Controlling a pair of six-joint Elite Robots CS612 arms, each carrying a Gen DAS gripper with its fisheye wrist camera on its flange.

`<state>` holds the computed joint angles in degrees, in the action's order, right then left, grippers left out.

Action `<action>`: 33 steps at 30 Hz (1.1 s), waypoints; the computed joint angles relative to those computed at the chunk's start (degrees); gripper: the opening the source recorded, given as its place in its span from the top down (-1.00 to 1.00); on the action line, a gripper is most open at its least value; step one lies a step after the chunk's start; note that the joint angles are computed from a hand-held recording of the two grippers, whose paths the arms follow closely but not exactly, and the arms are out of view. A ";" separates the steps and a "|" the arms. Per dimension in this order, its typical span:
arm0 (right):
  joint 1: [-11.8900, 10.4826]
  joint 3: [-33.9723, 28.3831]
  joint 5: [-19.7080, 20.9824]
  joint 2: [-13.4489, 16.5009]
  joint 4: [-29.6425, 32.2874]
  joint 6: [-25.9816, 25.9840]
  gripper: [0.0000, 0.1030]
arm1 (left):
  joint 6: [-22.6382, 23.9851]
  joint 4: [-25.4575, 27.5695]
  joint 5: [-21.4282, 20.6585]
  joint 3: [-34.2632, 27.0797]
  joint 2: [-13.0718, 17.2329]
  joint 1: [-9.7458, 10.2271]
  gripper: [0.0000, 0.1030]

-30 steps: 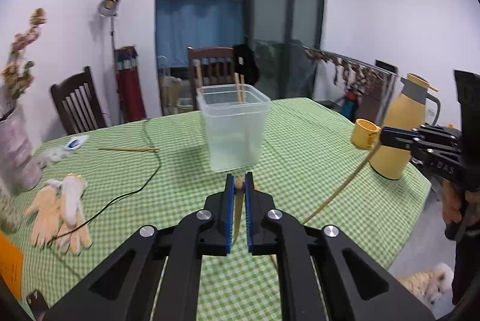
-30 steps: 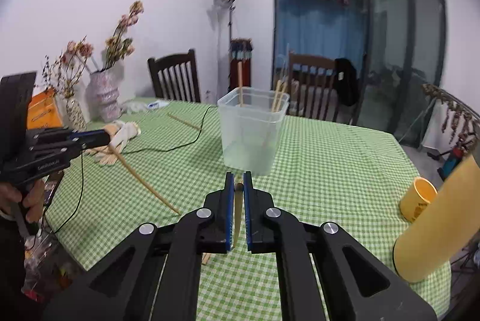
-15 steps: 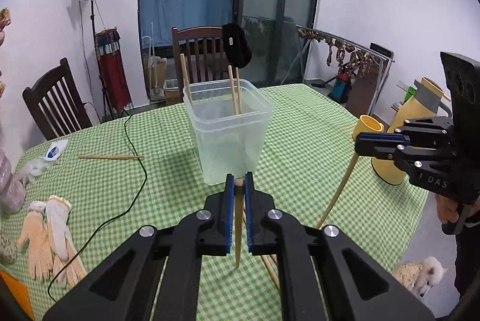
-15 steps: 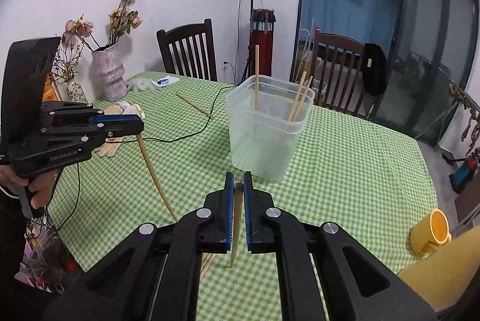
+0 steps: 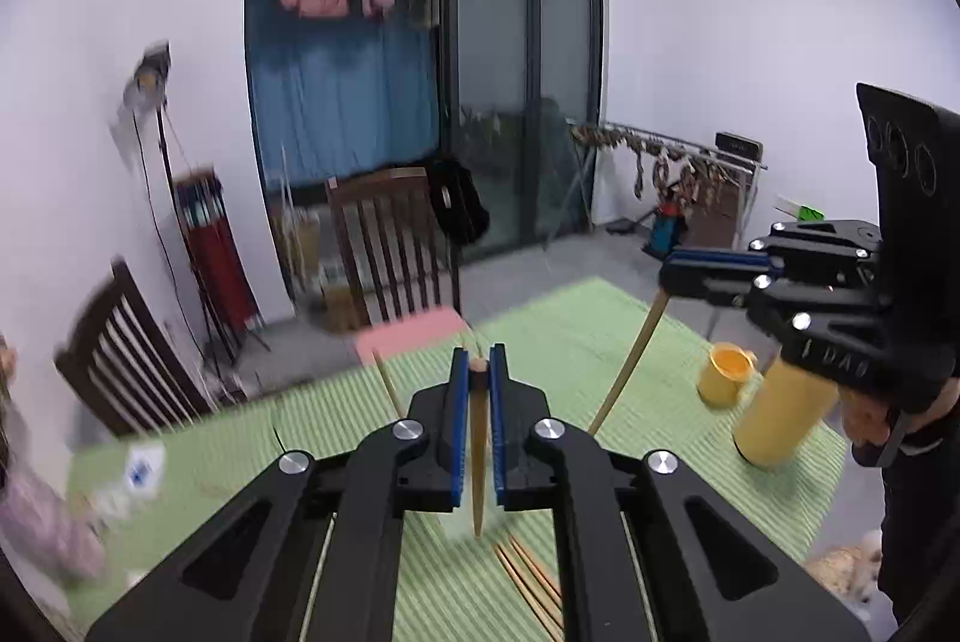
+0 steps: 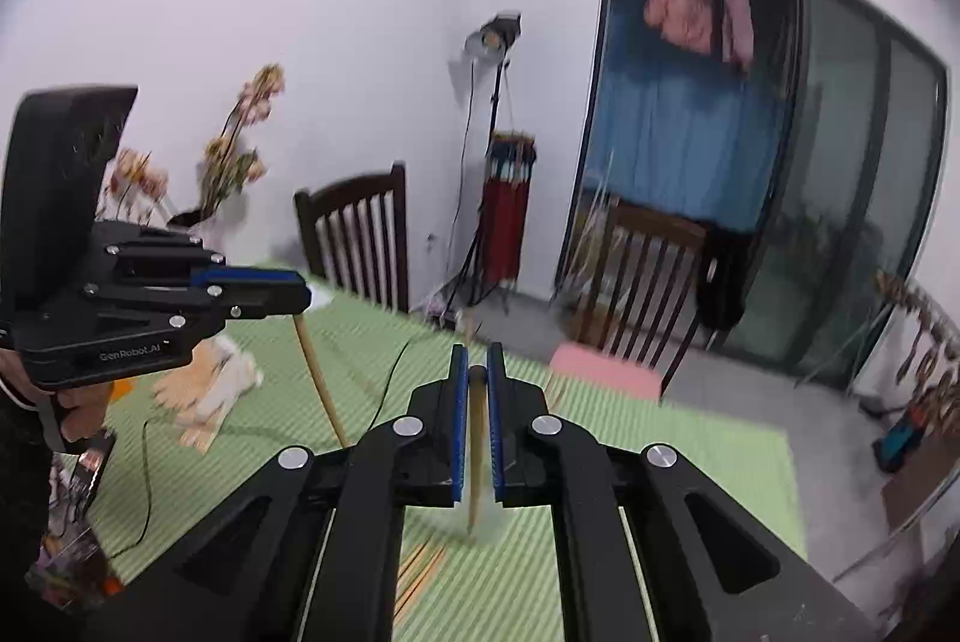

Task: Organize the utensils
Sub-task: 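Lift the left tool's chopstick over the clear container while the right tool carries its own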

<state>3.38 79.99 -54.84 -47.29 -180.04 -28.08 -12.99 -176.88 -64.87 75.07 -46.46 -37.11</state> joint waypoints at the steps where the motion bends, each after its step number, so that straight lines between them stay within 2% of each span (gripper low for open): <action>1: 0.35 -1.99 -0.44 0.79 0.71 0.30 0.88 | 0.63 0.76 -0.04 -1.52 0.45 0.33 0.92; 7: 1.79 -13.14 -1.99 6.84 8.11 1.18 0.88 | 0.48 7.19 -3.67 -12.05 5.80 3.58 0.92; 12: 2.72 -21.50 -3.24 12.26 15.32 0.99 0.88 | -1.27 13.66 -7.34 -21.27 12.13 6.08 0.92; 17: 3.63 -29.82 -5.34 17.74 22.01 1.22 0.88 | -2.76 19.51 -10.80 -30.11 18.23 7.91 0.92; 22: 4.24 -36.67 -7.96 22.17 27.23 1.63 0.88 | -3.86 22.86 -12.79 -35.84 22.60 9.09 0.92; 26: 4.42 -39.92 -9.10 24.34 30.55 1.37 0.88 | -4.44 27.06 -14.02 -41.73 26.46 9.75 0.92; 33: 4.62 -42.95 -9.99 26.26 34.25 0.90 0.87 | -4.73 30.57 -15.52 -47.28 30.04 10.22 0.92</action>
<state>8.00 37.04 -64.83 -21.03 -145.79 -27.18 -17.73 -146.31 -80.38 27.78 -16.43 -26.89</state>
